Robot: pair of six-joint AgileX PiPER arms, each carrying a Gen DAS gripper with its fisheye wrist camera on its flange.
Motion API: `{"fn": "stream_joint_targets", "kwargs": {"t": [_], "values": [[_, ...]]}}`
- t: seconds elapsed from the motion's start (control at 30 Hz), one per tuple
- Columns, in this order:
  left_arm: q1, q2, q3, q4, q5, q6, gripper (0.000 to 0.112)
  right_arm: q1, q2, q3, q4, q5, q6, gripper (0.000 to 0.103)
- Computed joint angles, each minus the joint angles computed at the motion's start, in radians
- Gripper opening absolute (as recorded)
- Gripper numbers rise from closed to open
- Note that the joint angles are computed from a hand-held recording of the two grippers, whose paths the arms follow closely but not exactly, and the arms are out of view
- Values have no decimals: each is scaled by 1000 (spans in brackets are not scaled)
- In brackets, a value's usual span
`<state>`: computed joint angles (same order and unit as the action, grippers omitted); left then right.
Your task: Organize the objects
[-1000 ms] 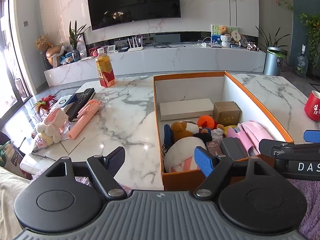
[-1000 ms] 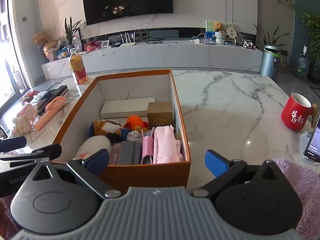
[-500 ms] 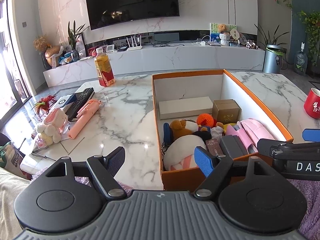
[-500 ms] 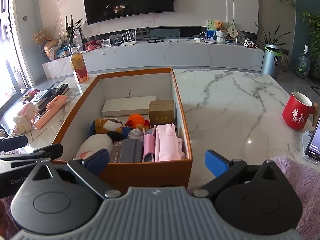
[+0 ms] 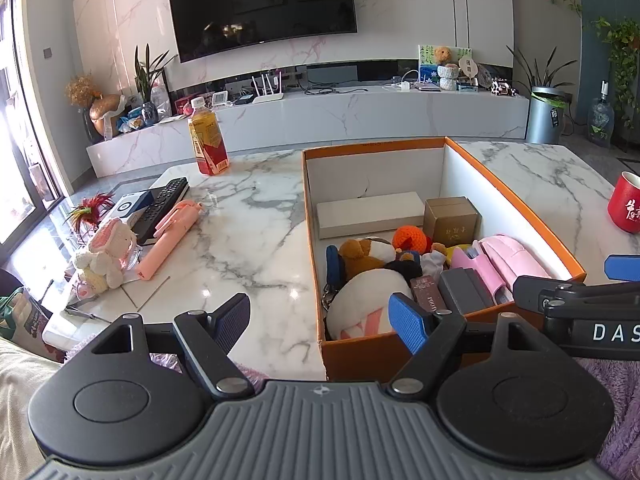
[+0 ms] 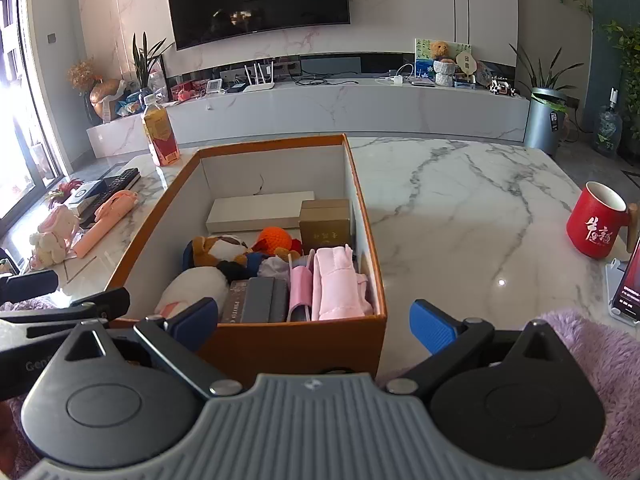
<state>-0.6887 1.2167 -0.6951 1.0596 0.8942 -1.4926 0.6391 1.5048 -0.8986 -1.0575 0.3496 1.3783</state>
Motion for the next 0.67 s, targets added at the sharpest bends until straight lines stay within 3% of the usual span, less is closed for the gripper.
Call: {"fn": "stream_joint_targets", "kwargs": {"t": [0.67], "values": [[3, -10, 10, -7, -9, 9, 90, 4, 0, 3, -1, -2, 4, 102]]}}
